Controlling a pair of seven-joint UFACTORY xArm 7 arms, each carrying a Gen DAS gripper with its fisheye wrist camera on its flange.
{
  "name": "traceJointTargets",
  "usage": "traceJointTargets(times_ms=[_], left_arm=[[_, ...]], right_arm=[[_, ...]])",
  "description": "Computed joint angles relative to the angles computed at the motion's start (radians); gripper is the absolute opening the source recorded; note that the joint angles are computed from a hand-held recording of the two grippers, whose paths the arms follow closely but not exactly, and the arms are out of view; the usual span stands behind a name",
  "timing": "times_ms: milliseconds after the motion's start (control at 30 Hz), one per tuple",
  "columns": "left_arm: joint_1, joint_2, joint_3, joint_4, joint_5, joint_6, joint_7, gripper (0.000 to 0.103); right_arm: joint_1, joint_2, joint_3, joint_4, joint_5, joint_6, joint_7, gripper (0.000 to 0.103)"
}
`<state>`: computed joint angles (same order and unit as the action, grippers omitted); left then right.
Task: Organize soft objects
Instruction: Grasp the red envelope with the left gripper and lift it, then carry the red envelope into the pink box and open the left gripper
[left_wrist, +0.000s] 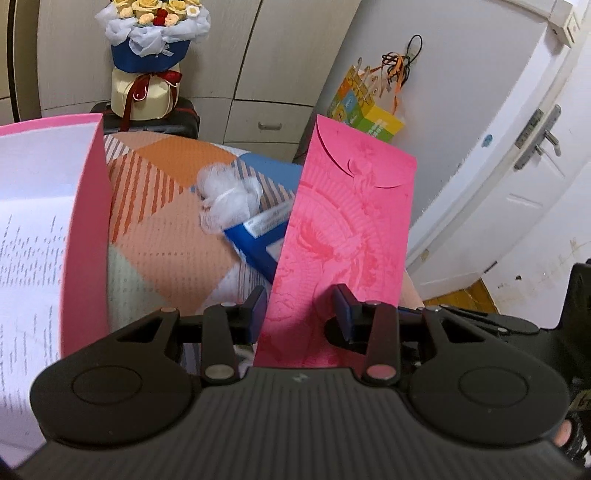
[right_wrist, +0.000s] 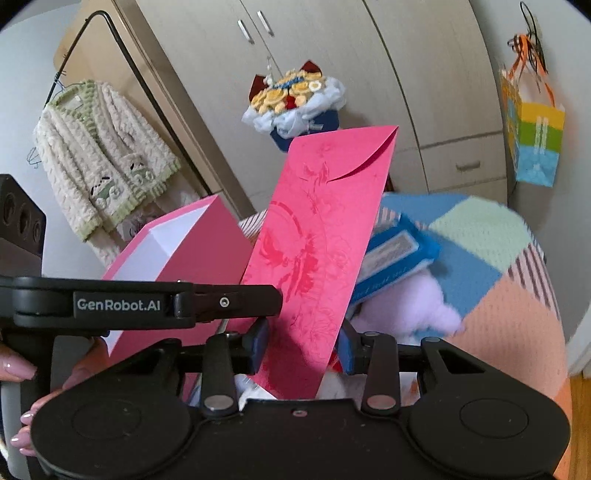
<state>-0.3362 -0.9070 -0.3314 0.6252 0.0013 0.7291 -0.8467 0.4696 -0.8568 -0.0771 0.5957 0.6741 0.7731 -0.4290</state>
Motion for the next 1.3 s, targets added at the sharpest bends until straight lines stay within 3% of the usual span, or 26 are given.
traceJointTargets(times_ms=[433, 567, 800, 1067, 1300], left_arm=[[-0.108, -0.215, -0.014, -0.046, -0.096, 0.216, -0.018, 0.038], [-0.135, -0.327, -0.045, -0.065, -0.127, 0.320, -0.057, 0.038], [-0.127, -0.511, -0.092, -0.009, -0.132, 0.531, -0.095, 0.038], [0.007, -0.615, -0.024, 0.096, -0.070, 0.685, 0.002, 0.038], [0.134, -0.676, 0.147, 0.058, 0.012, 0.670, 0.127, 0.038]], right_arm=[[-0.032, -0.171, 0.055, -0.010, -0.081, 0.264, 0.196, 0.044], [-0.015, -0.244, 0.079, -0.028, -0.088, 0.341, 0.228, 0.044], [0.042, -0.333, 0.155, -0.012, -0.071, 0.393, 0.270, 0.044], [0.126, -0.194, 0.238, 0.121, -0.023, 0.292, 0.262, 0.044], [0.199, 0.086, 0.292, 0.263, 0.001, 0.110, 0.229, 0.048]])
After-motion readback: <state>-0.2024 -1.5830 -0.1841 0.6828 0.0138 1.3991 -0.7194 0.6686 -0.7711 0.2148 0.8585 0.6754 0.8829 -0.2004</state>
